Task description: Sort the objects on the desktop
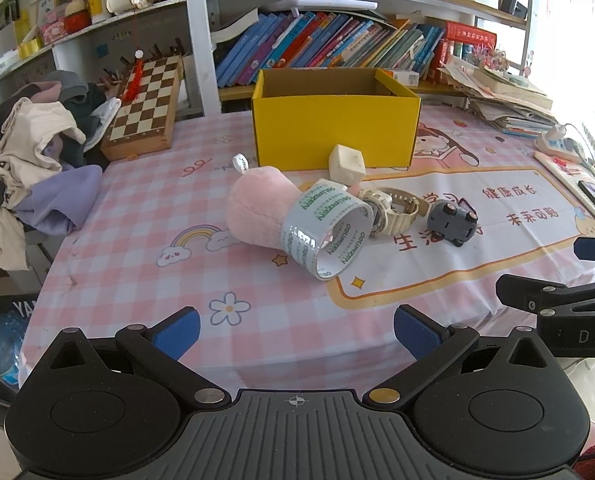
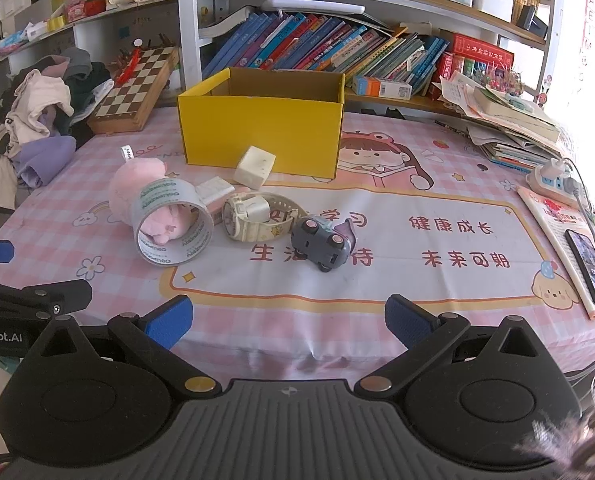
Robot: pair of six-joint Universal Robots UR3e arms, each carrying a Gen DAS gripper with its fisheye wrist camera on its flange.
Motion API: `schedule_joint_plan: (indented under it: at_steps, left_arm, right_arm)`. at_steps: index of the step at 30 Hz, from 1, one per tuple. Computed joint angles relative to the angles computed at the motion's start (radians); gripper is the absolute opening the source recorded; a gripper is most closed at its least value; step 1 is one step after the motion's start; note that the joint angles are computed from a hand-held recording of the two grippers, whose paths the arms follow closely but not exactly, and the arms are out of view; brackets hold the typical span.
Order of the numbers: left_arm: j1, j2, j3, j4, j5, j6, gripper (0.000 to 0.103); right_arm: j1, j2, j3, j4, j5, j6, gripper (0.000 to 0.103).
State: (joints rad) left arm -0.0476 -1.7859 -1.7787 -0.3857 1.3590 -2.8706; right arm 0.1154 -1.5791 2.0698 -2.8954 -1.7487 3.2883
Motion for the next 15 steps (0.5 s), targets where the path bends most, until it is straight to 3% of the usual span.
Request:
schedule_joint_plan:
  at_steps: [15]
  left_arm:
    - [0.02, 0.013, -0.022, 0.025, -0.027, 0.021, 0.103]
  right_arm:
    - [0.009, 0.014, -0.024, 0.009, 0.007, 0.005, 0.103]
